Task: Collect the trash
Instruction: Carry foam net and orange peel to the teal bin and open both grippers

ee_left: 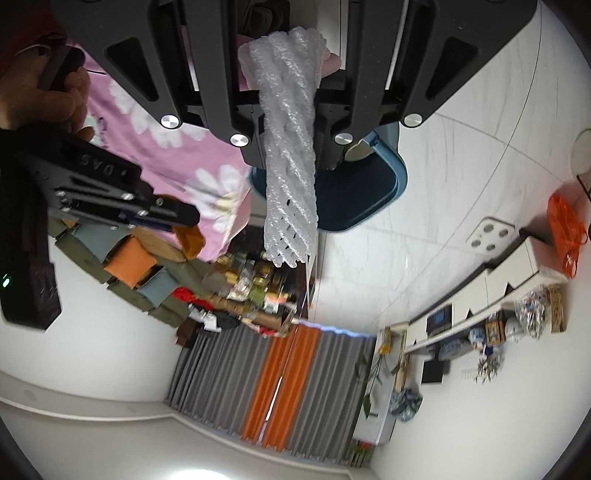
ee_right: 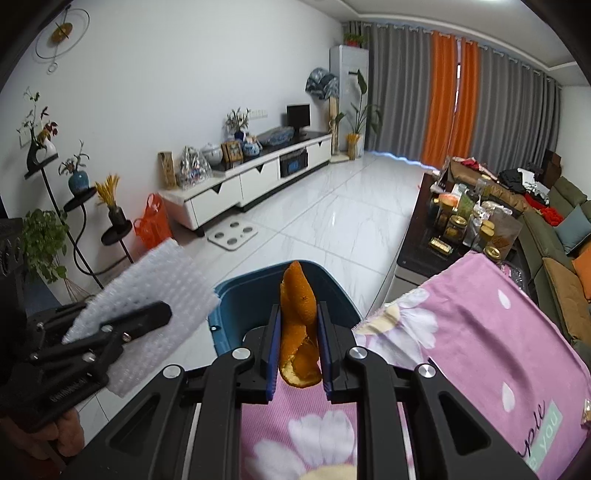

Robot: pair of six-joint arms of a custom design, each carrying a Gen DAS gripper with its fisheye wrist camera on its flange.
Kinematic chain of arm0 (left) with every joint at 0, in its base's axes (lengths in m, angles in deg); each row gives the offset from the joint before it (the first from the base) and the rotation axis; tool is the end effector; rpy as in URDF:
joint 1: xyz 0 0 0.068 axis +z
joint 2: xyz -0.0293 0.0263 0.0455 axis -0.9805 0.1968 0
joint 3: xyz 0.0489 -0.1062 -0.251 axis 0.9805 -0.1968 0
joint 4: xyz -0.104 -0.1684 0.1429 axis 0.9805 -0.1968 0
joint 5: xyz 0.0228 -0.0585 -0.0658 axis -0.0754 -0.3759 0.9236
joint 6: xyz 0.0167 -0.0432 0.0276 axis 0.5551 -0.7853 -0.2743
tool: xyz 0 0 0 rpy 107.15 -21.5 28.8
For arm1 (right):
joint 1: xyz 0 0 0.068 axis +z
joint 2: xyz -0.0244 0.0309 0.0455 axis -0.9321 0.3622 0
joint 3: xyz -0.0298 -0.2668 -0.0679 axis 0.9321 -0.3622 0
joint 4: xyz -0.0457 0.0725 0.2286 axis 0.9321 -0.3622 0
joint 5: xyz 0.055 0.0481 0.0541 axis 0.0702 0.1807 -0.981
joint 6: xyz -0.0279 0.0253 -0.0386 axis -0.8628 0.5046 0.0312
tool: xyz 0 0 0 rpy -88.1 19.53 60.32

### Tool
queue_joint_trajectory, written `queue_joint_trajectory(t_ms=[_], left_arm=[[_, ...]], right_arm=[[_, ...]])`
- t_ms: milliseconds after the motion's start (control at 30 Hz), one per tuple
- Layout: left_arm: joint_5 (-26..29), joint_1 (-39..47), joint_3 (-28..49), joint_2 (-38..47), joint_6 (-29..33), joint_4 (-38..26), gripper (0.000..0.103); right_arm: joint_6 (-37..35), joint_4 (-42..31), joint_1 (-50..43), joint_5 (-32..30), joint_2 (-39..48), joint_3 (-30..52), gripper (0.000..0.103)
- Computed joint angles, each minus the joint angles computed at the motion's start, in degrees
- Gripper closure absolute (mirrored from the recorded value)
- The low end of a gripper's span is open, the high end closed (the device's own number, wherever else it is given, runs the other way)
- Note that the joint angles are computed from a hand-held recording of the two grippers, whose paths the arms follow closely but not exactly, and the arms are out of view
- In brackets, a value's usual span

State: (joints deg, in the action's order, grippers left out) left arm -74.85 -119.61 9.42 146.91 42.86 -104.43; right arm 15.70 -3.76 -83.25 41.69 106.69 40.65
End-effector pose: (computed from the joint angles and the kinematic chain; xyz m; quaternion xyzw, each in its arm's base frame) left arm 0.2207 -0.1676 0.3290 -0.1122 0.8722 -0.0905 0.4675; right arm 0.3078 -0.0562 0.3410 -0.3165 0.8552 0.1572 0.3792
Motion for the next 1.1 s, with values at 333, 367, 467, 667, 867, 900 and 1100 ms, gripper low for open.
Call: queue_joint_trajectory(t_ms=[333,367,467,667,867,900,1100], left_arm=[[14.1,14.0,1.4,15.6,5.8,11.6,0.09],[15.0,15.0,2.2,17.4,6.1,12.3,0.09],[16.6,16.8,4.2,21.2,6.8,13.3,0.09],[20.4,20.3,10.6,30.4,7.7,14.0,0.09],[23.5,22.8,17.2,39.1,7.7,12.9,0.09],[23.7,23.0,18.1,40.3,7.8,12.6,0.09],[25.3,24.6,23.1,45.7,8.0,11.7,0.085]], right_arm=[[4.5,3.9,8.7,7.4,8.7,3.2,0.086],[4.7,4.1,9.6,8.1,9.6,3.7,0.086],[5.2,3.7,11.7,9.4,12.5,5.7,0.086],[5.6,2.3,14.9,11.7,17.7,9.7,0.086],[5.2,-3.4,16.9,13.4,25.5,18.4,0.085],[5.2,-4.0,17.1,13.7,26.5,19.6,0.085],[4.5,-8.1,18.8,16.6,32.0,26.3,0.082]])
